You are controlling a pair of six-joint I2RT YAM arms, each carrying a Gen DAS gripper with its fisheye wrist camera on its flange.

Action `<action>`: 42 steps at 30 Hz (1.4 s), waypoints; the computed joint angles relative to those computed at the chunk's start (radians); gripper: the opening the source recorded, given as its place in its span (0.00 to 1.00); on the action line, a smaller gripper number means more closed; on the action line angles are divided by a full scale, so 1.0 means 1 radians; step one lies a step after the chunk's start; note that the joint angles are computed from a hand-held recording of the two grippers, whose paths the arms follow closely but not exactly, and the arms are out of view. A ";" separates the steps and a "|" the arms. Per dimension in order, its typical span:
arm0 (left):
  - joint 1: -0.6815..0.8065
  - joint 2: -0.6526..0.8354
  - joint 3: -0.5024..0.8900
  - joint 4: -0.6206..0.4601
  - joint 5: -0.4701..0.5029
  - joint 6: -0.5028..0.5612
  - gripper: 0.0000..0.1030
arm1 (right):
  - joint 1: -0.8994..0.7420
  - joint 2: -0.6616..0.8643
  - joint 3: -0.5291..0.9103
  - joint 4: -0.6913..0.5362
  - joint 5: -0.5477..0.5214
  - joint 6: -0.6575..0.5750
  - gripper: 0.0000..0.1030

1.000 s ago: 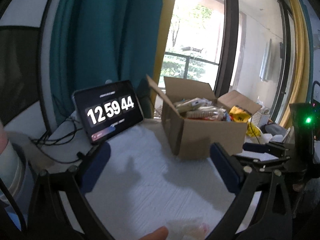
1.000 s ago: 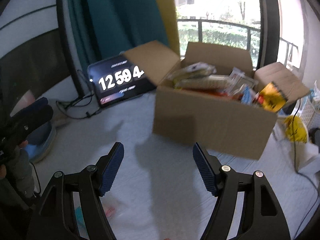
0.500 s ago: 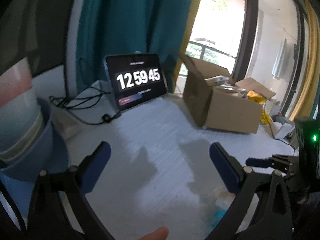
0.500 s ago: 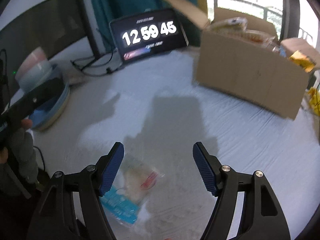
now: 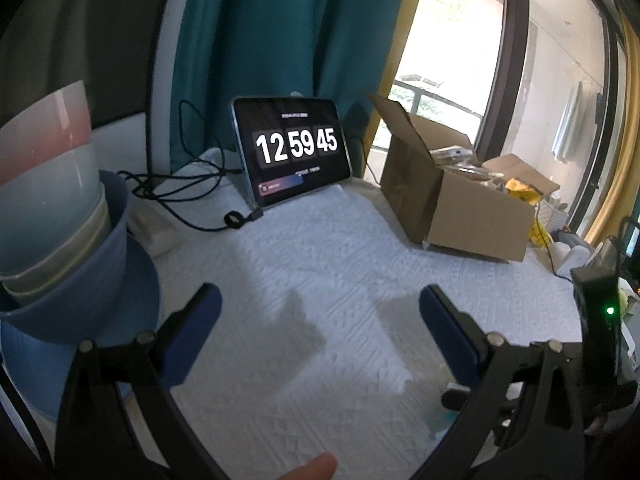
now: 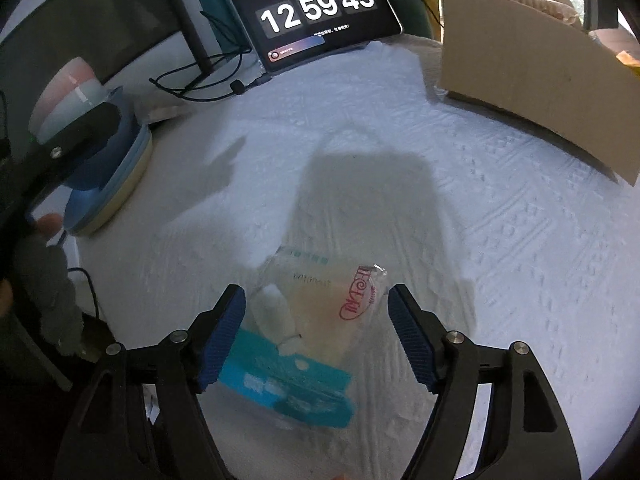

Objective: Organize snacks
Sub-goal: 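Grasp the clear pastry pack with teal label with the right tool, then carry the pastry pack over the cardboard box with the right tool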

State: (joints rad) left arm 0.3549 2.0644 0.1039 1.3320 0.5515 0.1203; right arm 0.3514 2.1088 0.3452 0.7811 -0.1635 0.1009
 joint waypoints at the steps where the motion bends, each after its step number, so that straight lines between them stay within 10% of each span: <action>1: 0.000 0.000 0.001 -0.002 -0.003 -0.001 0.97 | 0.003 0.007 0.014 -0.010 0.005 0.003 0.77; 13: -0.054 -0.022 0.039 -0.080 -0.073 -0.028 0.97 | 0.025 0.051 0.046 0.010 0.085 -0.087 0.62; 42: -0.602 -0.321 0.254 -0.488 -0.480 -0.212 0.97 | -0.712 -0.349 0.155 -0.285 -0.272 -0.416 0.62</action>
State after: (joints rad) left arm -0.2475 1.7436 0.3577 0.8438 0.0712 -0.0916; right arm -0.3605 1.7599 0.5005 0.4959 -0.4351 -0.3153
